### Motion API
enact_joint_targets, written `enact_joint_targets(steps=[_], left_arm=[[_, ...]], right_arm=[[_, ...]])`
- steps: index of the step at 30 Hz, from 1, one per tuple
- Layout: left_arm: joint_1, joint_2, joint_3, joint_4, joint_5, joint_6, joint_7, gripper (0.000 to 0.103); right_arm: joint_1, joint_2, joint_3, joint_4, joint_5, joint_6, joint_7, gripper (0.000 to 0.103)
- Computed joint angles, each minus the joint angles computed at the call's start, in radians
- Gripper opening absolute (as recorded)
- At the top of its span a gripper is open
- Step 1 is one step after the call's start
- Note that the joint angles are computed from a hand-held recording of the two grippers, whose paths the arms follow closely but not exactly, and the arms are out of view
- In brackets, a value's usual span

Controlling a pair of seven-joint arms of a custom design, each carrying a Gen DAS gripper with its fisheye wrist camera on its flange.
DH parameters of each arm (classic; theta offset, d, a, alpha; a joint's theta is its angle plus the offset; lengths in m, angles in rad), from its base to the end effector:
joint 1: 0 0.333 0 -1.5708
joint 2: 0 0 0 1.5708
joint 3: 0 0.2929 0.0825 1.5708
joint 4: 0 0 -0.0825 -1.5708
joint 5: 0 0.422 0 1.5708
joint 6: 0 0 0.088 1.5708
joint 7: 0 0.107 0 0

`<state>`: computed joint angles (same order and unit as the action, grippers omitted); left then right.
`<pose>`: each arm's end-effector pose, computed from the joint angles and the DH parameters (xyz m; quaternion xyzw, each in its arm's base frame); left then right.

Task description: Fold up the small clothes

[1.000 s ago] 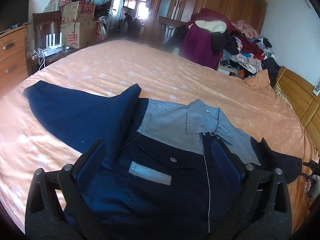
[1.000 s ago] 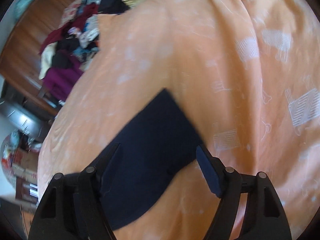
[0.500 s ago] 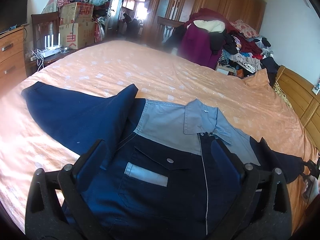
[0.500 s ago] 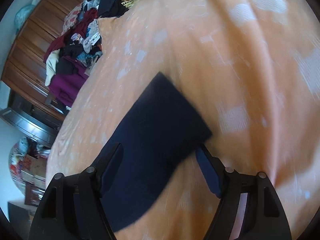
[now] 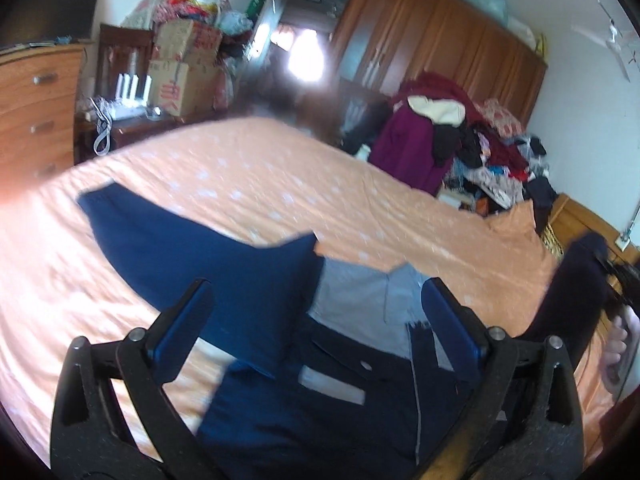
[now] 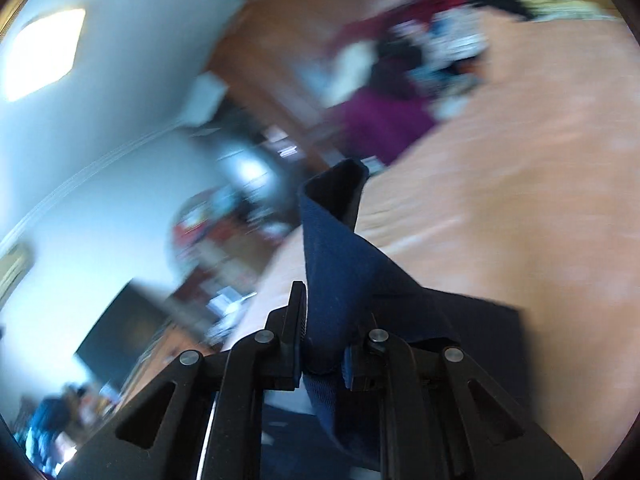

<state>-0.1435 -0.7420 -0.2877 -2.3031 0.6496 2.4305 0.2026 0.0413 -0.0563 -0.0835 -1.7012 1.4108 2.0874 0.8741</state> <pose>0.3799 -0.2115 0.6751 -0.7518 0.3951 -0.4031 0.3409 0.6228 0.0212 0.6638 -0.5813 0.4975 0.0990 0.6362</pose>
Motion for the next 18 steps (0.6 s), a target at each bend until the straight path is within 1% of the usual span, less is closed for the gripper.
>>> enact_joint_targets(steps=[4, 5, 6, 7, 8, 10, 12, 14, 15, 16, 18], left_arm=[[0.010, -0.068, 0.022, -0.035, 0.005, -0.006, 0.014, 0.101], [0.012, -0.079, 0.027, -0.043, 0.003, -0.006, 0.019, 0.102], [0.012, -0.089, 0.032, -0.055, 0.000, -0.004, 0.023, 0.102], [0.015, -0.095, 0.035, -0.066, -0.002, -0.004, 0.027, 0.102], [0.013, -0.105, 0.040, -0.079, -0.006, -0.001, 0.032, 0.102], [0.009, -0.118, 0.051, -0.109, -0.014, 0.012, 0.045, 0.102], [0.004, -0.133, 0.062, -0.146, -0.026, 0.026, 0.057, 0.102], [-0.006, -0.171, 0.080, -0.198, -0.046, 0.032, 0.069, 0.102], [-0.009, -0.192, 0.082, -0.224, -0.059, 0.027, 0.065, 0.102], [-0.013, -0.221, 0.089, -0.257, -0.076, 0.015, 0.062, 0.102], [-0.012, -0.274, 0.097, -0.303, -0.100, -0.019, 0.055, 0.102]], right_arm=[[0.123, 0.124, 0.124, 0.096, 0.032, 0.048, 0.019, 0.018], [0.154, 0.157, 0.156, 0.107, 0.017, 0.066, 0.024, 0.021], [0.177, 0.192, 0.180, 0.125, -0.006, 0.070, 0.039, 0.023], [0.198, 0.228, 0.199, 0.148, -0.048, 0.069, 0.070, 0.030], [0.225, 0.262, 0.219, 0.161, -0.114, 0.069, 0.114, 0.034], [0.247, 0.257, 0.240, 0.119, -0.165, 0.083, 0.136, 0.034], [0.237, 0.207, 0.240, 0.045, -0.142, 0.068, 0.095, 0.034], [0.220, 0.109, 0.213, -0.074, -0.125, 0.067, 0.031, 0.034], [0.217, 0.068, 0.196, -0.123, -0.123, 0.076, 0.015, 0.034], [0.212, 0.060, 0.179, -0.138, -0.130, 0.102, 0.013, 0.034], [0.190, 0.003, 0.137, -0.235, -0.218, 0.152, 0.043, 0.036]])
